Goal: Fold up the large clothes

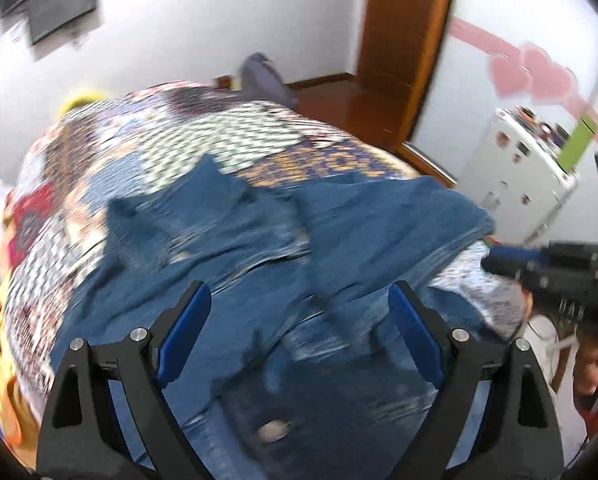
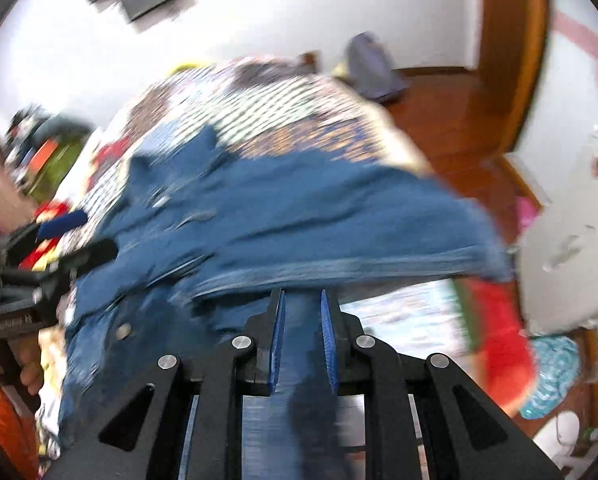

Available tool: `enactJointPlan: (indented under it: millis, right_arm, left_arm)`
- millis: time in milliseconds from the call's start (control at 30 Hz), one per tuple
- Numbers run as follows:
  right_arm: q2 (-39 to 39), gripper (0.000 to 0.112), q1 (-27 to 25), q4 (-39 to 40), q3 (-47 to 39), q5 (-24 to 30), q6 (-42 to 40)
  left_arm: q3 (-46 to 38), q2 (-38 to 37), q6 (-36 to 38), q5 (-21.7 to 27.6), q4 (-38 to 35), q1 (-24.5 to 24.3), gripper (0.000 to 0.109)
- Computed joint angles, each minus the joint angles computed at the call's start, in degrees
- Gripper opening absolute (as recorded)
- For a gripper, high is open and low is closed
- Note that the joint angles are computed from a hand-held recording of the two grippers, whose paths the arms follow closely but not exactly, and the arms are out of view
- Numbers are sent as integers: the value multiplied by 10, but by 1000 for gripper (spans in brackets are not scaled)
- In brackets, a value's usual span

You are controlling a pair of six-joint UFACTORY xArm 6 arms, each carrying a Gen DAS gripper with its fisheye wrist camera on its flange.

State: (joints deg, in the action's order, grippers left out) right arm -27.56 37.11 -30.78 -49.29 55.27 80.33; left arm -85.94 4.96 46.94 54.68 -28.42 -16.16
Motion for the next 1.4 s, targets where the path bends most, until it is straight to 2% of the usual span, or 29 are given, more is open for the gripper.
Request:
enactJointPlan:
  millis: [100,267,333,500,600,633,667,700,767,900,1033,1200,1300,1400]
  right_arm:
    - [-73,14,-10,-15,41,48,26]
    - [-143,14,-18,-24,80,123,54]
    - [-172,14,-25,-19,101,126,66]
    - [-221,14,-51,15,155,98,79]
    - [-226,14,-59,28,171,84,79]
    - [-225,14,-61,30,174,79,79]
    - [-223,14,-65,33,176,74,77]
    - [-222,14,-69,36,177,69,73]
    - [-220,14,-72,40,176,62,70]
    - [-194,14,-74,38,157,47,53]
    - [-153,14,-67,24,121,50,34]
    - [-99,14,-66,10,73,31,5]
    - [-58,14,-75,15,44,8,-24]
    - [-9,14,-92,39,17,-37,-69]
  left_arm:
    - [-13,15,-2,10,16,-45,90]
    - [-29,54,-13,29,77,-118,90]
    - [-28,64,-11,29,91,-139,90]
    - [-8,82,-18,-7,126,-178,87]
    - [51,66,-40,-119,173,-198,67]
    - [70,60,-50,-158,195,-204,57]
    - [79,57,-49,-176,197,-205,42]
    - [82,55,-43,-187,190,-205,34]
    - [74,54,-39,-186,164,-199,22]
    - [6,62,-16,-115,64,-167,16]
    - [-59,73,-11,-111,15,-133,12]
    - [-135,93,-30,-109,-30,-62,7]
    - [-162,103,-41,-78,-60,-6,7]
    - [-152,104,-44,-37,-74,46,7]
